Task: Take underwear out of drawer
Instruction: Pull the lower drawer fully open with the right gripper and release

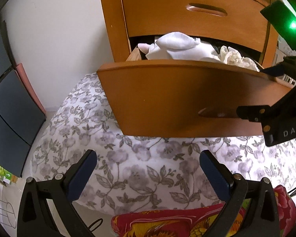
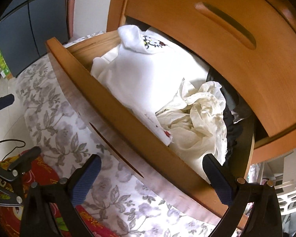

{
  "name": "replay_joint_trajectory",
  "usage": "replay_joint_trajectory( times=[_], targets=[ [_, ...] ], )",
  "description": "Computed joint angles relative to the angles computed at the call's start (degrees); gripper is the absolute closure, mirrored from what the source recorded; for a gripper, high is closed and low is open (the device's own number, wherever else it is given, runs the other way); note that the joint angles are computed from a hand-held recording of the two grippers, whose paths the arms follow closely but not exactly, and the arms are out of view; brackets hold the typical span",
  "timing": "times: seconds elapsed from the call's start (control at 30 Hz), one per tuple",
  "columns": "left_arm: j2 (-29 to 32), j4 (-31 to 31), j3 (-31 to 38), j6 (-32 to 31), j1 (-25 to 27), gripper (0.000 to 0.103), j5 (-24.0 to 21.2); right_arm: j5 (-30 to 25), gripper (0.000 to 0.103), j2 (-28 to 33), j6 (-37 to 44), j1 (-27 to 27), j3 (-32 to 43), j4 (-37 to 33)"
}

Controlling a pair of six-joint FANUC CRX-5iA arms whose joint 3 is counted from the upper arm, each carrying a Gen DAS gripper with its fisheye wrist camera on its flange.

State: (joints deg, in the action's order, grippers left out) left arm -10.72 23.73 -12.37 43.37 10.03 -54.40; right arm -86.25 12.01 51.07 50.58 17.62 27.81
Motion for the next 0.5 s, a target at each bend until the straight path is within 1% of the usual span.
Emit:
replay_joint_trajectory(
  times=[0.23,0.3,0.33,0.4,0.5],
  targets=[
    [-1.5,1.4,-1.6,-0.9,1.1,0.000,0.6,-0.5,0.000,-1.6,-2.9,2.6,-1.3,-0.9],
    [-2.3,2.2,-2.5,-1.7,1.5,0.000,0.9,-0.1,0.000,-2.0,-3.0,3.5,-2.1,-0.1],
    [-2.6,2.6,-2.9,-2.1,1.7,0.000,0.9,-0.8,0.000,-1.6,-3.4,3.8,-1.9,0.5],
    [-2.9,2.9,-3.2,-2.5,2.0,0.000,1.0,-1.6,0.000,-1.1,-4.6,3.9,-1.4,1.1],
    [-3.1,3.4,-3.5,-2.6,2.3,0.000,1.3,-1.1,0.000,-1.4,-6.4,3.8,-1.6,1.1]
  ],
)
